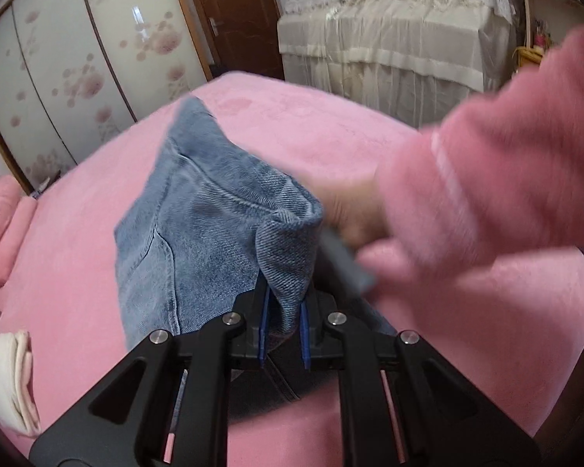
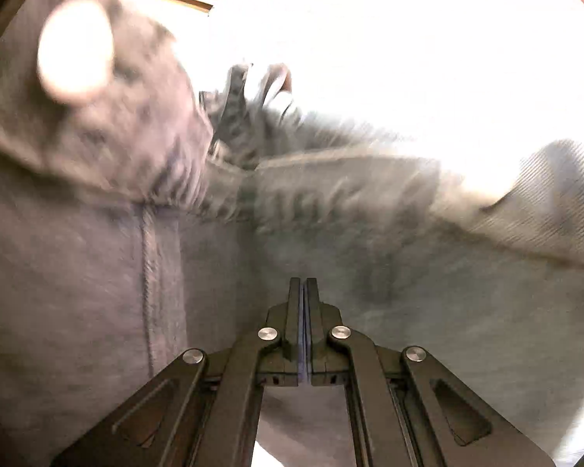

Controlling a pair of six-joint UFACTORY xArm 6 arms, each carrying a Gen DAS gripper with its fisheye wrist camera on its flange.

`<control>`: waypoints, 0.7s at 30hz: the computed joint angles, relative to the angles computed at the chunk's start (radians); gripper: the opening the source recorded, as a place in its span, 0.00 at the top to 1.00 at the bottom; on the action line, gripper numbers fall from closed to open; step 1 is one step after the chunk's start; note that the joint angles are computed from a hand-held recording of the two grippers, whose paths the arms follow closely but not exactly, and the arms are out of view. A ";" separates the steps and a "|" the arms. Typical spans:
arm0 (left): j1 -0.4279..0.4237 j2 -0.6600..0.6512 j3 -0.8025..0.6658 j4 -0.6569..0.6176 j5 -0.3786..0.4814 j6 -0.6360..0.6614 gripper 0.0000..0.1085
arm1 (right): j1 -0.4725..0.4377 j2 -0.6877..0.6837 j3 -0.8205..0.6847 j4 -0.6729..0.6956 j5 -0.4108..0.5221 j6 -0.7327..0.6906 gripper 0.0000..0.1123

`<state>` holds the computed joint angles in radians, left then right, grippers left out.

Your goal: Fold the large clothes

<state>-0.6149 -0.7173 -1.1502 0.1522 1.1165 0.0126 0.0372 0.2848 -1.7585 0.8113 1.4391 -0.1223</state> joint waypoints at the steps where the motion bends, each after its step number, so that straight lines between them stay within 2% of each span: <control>1: 0.009 -0.005 0.011 -0.020 0.018 0.007 0.92 | -0.026 0.008 -0.015 0.029 -0.015 0.013 0.99; 3: 0.026 -0.016 0.035 -0.065 0.049 0.024 0.92 | -0.092 -0.010 -0.001 0.089 -0.060 0.041 0.99; 6: 0.034 -0.009 0.058 -0.112 0.101 0.052 0.92 | -0.159 0.011 -0.102 -0.030 -0.017 -0.009 0.99; 8: 0.041 0.009 0.069 -0.159 0.140 0.053 0.92 | -0.205 -0.029 -0.083 -0.076 -0.042 -0.034 0.99; 11: 0.001 0.002 0.109 -0.148 0.145 0.050 0.88 | -0.289 -0.102 -0.011 -0.040 -0.035 0.006 0.97; 13: 0.022 0.032 0.091 -0.230 0.236 0.119 0.78 | -0.329 -0.195 0.078 -0.037 -0.011 -0.008 0.90; 15: 0.089 0.075 0.059 -0.381 0.367 0.150 0.66 | -0.359 -0.287 0.154 -0.042 0.030 -0.010 0.85; 17: 0.133 0.071 0.042 -0.440 0.412 0.157 0.65 | -0.384 -0.366 0.207 -0.062 0.081 -0.021 0.82; 19: 0.205 0.077 -0.007 -0.512 0.514 0.183 0.55 | -0.368 -0.451 0.262 -0.105 0.113 -0.009 0.78; 21: 0.278 0.073 -0.052 -0.542 0.592 0.194 0.52 | -0.365 -0.540 0.333 -0.112 0.140 -0.002 0.71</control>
<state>-0.3370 -0.6439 -1.2017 -0.3893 1.7081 0.2064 -0.3283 -0.2555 -1.4257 0.6994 1.5793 -0.1245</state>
